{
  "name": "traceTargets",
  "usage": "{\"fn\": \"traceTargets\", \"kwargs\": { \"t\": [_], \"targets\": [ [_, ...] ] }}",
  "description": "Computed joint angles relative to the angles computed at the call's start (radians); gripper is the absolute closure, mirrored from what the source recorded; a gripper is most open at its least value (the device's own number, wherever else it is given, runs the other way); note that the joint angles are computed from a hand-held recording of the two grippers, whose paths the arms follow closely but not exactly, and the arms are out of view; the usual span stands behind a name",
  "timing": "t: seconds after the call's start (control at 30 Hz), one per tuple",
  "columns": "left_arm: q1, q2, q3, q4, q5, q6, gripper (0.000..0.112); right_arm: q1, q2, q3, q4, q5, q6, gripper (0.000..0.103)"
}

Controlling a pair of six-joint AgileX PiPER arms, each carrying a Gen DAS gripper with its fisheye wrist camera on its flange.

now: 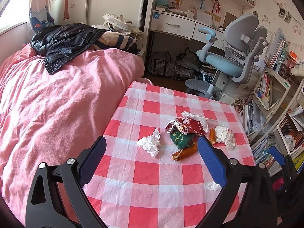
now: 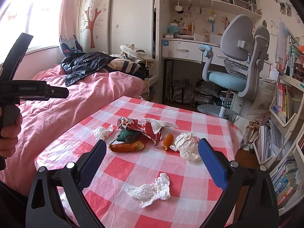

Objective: Collect trash

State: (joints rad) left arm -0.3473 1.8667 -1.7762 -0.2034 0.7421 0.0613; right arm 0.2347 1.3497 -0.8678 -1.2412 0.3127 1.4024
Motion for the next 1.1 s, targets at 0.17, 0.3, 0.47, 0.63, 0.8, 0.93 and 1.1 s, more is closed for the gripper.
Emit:
{"fn": "traceTargets", "kwargs": {
  "t": [0.17, 0.3, 0.47, 0.63, 0.8, 0.93, 1.1],
  "targets": [
    [-0.001, 0.000, -0.003, 0.002, 0.003, -0.002, 0.019, 0.002, 0.000, 0.001, -0.006, 0.002, 0.006, 0.010],
    [0.000, 0.002, -0.006, 0.002, 0.006, -0.001, 0.019, 0.003, 0.001, 0.001, -0.006, 0.002, 0.006, 0.010],
    [-0.003, 0.001, -0.008, 0.007, 0.009, -0.007, 0.019, 0.005, 0.003, 0.000, -0.013, 0.004, 0.012, 0.010],
    [-0.004, 0.001, -0.011, 0.009, 0.011, -0.009, 0.019, 0.006, 0.004, 0.000, -0.014, 0.006, 0.013, 0.010],
    [-0.005, 0.002, -0.015, 0.011, 0.015, -0.011, 0.019, 0.006, 0.005, -0.001, -0.015, 0.006, 0.013, 0.010],
    [-0.006, 0.003, -0.018, 0.011, 0.018, -0.011, 0.018, 0.008, 0.006, -0.001, -0.016, 0.007, 0.014, 0.010],
    [0.027, 0.015, -0.030, 0.004, 0.026, 0.026, 0.018, 0.007, 0.008, -0.002, -0.013, 0.012, 0.018, 0.010]
  ]
}}
